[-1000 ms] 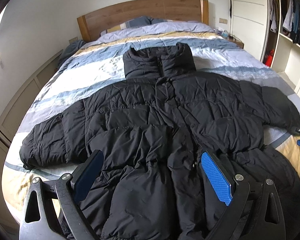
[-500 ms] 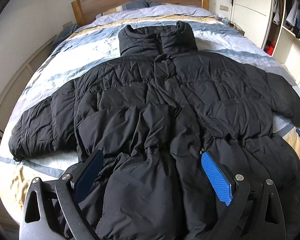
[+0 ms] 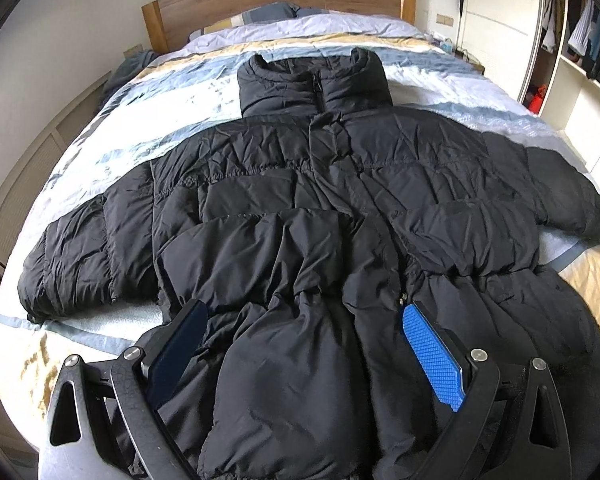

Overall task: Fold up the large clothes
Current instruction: 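Carry the sleeve across the coat body with the right tool and release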

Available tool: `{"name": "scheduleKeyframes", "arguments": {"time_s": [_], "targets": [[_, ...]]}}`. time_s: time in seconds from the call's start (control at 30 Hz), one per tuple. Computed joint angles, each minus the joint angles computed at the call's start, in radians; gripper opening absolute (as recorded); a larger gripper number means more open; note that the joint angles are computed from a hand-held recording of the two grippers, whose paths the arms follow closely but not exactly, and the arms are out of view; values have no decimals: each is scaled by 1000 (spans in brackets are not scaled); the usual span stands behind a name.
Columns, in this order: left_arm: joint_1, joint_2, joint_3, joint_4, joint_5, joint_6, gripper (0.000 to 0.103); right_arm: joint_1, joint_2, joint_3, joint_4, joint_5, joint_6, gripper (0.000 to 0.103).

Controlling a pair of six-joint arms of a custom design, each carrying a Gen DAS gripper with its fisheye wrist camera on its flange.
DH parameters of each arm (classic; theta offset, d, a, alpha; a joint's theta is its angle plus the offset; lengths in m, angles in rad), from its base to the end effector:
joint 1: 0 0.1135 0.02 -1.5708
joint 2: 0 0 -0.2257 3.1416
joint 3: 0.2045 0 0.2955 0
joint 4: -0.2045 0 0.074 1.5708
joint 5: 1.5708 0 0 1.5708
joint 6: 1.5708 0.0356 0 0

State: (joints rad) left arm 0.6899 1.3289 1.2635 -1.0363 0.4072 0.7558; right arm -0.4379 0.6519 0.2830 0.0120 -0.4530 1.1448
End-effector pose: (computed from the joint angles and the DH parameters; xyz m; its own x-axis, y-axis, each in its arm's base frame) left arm 0.2456 0.1844 0.2784 -0.8068 0.1508 -0.5713 0.1471 0.9877 0.0530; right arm 0.2162 -0.0840 0.1650 -0.1217 0.9611 -0.2479 0.2922 0.2734 0.9164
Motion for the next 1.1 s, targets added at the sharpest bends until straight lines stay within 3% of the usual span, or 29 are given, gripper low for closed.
{"name": "scheduleKeyframes", "arguments": {"time_s": [0.23, 0.57, 0.83, 1.1], "targets": [[88, 24, 82, -112, 85, 32, 97, 149, -10, 282, -222, 57, -199, 13], [294, 86, 228, -236, 209, 120, 97, 668, 229, 684, -369, 292, -360, 13], [450, 122, 316, -251, 277, 153, 97, 1075, 388, 780, -408, 515, -396, 13], [544, 132, 355, -274, 311, 201, 97, 1309, 704, 886, -444, 607, -389, 14]]}}
